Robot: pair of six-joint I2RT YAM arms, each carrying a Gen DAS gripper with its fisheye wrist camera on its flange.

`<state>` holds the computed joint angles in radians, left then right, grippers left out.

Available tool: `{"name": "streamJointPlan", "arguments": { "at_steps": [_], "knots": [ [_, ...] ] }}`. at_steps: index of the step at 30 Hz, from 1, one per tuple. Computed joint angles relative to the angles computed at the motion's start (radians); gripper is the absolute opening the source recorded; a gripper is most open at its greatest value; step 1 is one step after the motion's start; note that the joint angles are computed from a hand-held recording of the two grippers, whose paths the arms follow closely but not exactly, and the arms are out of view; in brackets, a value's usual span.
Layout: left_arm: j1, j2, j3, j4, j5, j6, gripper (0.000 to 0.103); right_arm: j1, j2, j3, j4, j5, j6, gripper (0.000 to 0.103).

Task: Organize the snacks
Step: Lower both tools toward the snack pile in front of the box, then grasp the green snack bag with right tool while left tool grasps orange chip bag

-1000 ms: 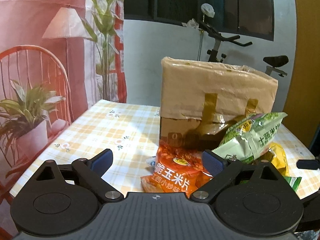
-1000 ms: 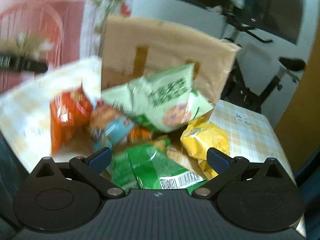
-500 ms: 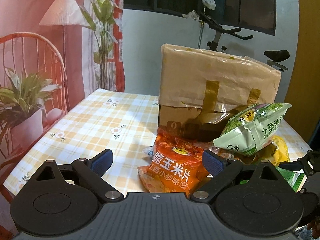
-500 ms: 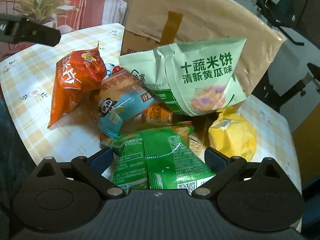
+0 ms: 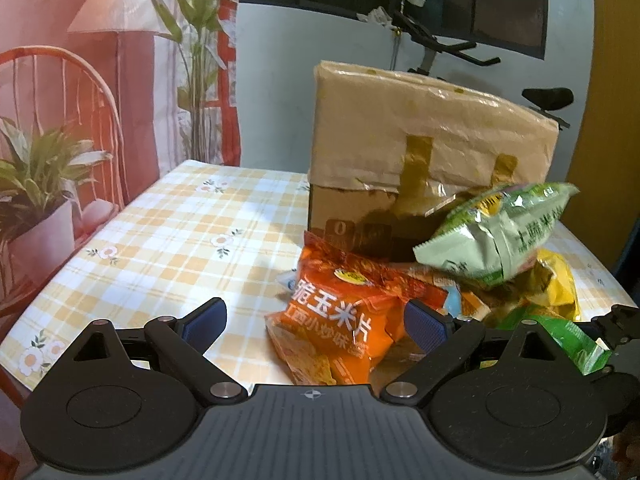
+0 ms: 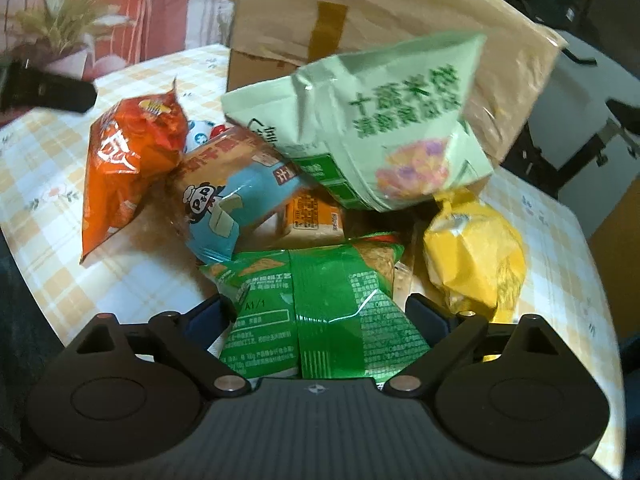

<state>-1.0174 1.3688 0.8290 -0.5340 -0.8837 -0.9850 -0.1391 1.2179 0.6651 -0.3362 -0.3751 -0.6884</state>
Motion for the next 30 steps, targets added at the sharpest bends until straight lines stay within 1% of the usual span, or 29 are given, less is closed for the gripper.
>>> {"name": "streamJointPlan", "arguments": {
  "at_steps": [6,7,13,16,30],
  "knots": [
    [0.001,0.0,-0.014,0.018,0.017,0.006,0.097,-0.133,-0.001,0.001,-0.053,-0.14,0.02,0.087],
    [0.0,0.001,-0.018,0.022,0.016,0.006,0.097,-0.136,-0.006,0.002,-0.061,-0.147,0.031,0.085],
    [-0.008,0.002,-0.027,0.018,0.016,-0.005,0.097,-0.162,-0.027,0.01,-0.081,-0.187,0.047,0.084],
    [-0.008,-0.009,-0.032,0.015,0.013,-0.01,0.097,-0.181,-0.053,0.011,-0.109,-0.228,0.041,0.084],
    [-0.022,-0.045,-0.05,0.015,-0.004,-0.026,0.096,-0.174,-0.098,0.013,-0.15,-0.247,0.034,0.084]
  ]
}}
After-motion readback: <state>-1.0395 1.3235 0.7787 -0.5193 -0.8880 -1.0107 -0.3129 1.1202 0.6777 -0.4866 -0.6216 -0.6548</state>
